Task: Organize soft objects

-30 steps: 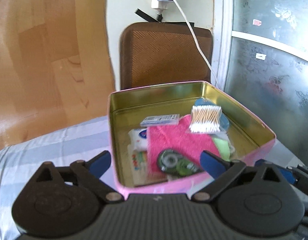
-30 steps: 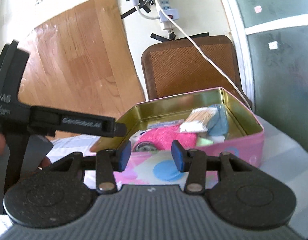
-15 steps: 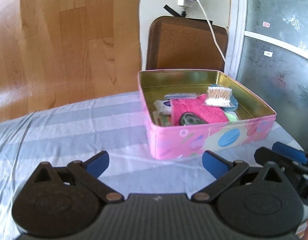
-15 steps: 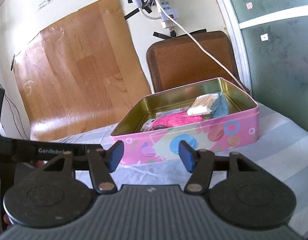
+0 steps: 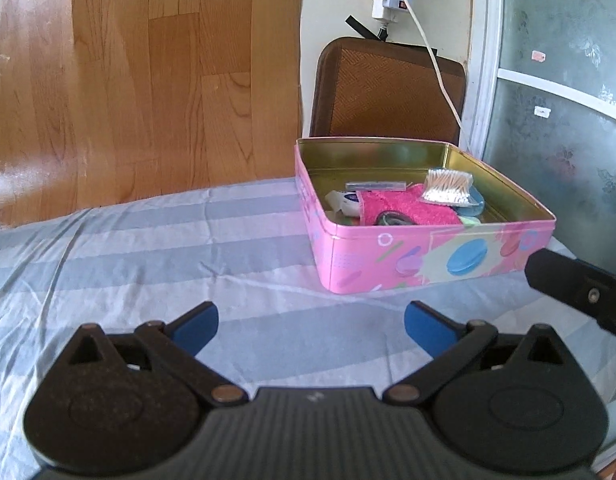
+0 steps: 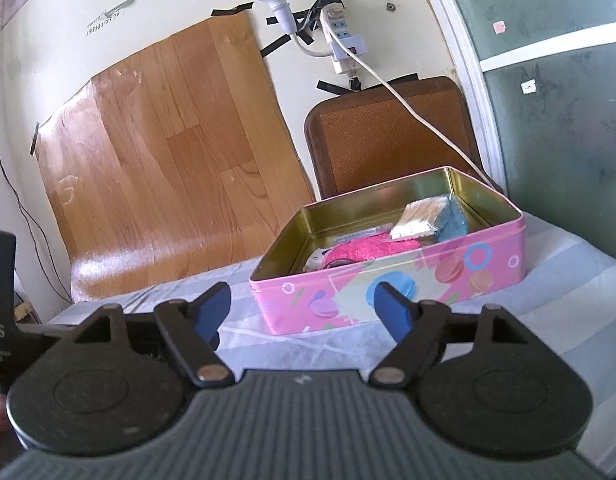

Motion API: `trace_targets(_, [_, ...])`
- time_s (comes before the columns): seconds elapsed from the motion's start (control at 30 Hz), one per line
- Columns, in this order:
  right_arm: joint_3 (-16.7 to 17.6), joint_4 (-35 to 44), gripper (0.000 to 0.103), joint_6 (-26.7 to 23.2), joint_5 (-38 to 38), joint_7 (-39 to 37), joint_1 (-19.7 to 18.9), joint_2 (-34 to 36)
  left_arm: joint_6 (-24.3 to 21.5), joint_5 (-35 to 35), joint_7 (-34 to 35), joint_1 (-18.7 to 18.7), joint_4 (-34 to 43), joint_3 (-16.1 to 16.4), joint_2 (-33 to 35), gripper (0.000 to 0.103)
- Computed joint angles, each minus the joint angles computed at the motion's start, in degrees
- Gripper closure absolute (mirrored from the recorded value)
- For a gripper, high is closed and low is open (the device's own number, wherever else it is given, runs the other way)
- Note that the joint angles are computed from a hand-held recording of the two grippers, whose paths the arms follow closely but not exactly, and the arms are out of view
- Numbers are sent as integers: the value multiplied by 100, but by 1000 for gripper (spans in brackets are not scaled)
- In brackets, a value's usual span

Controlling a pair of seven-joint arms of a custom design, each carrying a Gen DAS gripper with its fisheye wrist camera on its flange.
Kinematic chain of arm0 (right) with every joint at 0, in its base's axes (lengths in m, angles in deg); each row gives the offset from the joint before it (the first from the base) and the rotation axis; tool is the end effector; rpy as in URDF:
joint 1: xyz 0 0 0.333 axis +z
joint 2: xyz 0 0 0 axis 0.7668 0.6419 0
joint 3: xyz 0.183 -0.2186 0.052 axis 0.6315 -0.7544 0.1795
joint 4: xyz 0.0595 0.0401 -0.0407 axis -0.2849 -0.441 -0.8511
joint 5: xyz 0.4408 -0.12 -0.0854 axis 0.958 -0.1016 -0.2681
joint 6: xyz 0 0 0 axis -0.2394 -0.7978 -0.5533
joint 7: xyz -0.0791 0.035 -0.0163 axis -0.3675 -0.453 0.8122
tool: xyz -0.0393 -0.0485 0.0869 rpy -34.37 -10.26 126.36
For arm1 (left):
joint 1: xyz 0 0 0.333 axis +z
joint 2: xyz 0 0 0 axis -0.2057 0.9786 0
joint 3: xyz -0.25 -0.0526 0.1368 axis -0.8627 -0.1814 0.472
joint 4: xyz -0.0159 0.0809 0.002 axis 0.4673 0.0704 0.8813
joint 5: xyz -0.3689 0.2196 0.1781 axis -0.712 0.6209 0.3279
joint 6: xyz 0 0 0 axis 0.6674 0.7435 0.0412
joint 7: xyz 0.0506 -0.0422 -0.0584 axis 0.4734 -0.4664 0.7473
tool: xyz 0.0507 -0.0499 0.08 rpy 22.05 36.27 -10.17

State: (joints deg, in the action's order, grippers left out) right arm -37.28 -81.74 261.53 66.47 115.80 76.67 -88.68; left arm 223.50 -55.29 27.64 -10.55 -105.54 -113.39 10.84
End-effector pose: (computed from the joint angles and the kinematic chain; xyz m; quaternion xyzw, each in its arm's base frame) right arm 0.4265 0.3853 0.4908 -0.6223 0.4871 -0.1980 0.5799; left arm 0.4055 -0.1844 0.5220 -0.6640 0.5905 -0.3127 0.3357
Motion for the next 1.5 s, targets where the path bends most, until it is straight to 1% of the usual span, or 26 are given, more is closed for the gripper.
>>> trace_targets(0.13, [44,23,21,-45,162,-53,-14,28,-109,-14,64,-100,-49,29,-36,0])
trace_targets(0.17, [-79,-8,21,-92,-55,156,48,28,-152,-12,92,-126,-50,35,-34,0])
trace_targets(0.2, [-85,-9,21,-119,-86,219,43,34,-192,0,124,-143,-51,39,-34,0])
trace_targets(0.37, [-5,17,17,-297,6,382,-56,59,-385,122,110,-137,-16,-64,-27,0])
trace_targets(0.5, [150,44,15,-509,90,442,-233,57,-489,220,36,-129,14,-105,-4,0])
trace_targets(0.63, [760,183,14,-642,759,-16,-783,78,-632,412,-61,-51,68,-191,30,0])
trace_targets(0.7, [885,202,14,-725,838,-60,-916,65,-660,471,-105,-54,86,-183,62,0])
trace_targets(0.8, [1479,302,14,-720,1342,-470,-1439,49,-682,514,-139,-81,101,-136,106,0])
trace_targets(0.9, [1592,339,14,-720,1514,-636,-1520,54,-725,588,-191,-63,118,-146,134,0])
trace_targets(0.93, [1804,402,14,-714,1798,-876,-1690,58,-759,607,-197,-64,132,-143,148,0])
trace_targets(0.97, [1899,453,14,-706,2002,-1064,-1755,72,-830,614,-180,-78,168,-127,183,0])
trace_targets(1.03, [1776,487,14,-703,2078,-1177,-1621,107,-922,624,-143,-120,204,-75,228,0])
trace_targets(1.13, [1623,535,14,-674,2204,-1375,-1434,152,-920,650,-143,-153,176,-28,212,0])
trace_targets(1.17, [1671,598,14,-651,2416,-1599,-1448,182,-929,660,-141,-160,176,-24,210,0])
trace_targets(1.3, [1489,677,14,-575,2622,-1896,-1220,255,-912,701,-164,-159,151,-22,177,0])
trace_targets(1.5, [1145,730,14,-503,2782,-2157,-823,322,-932,633,-124,-214,130,63,178,0])
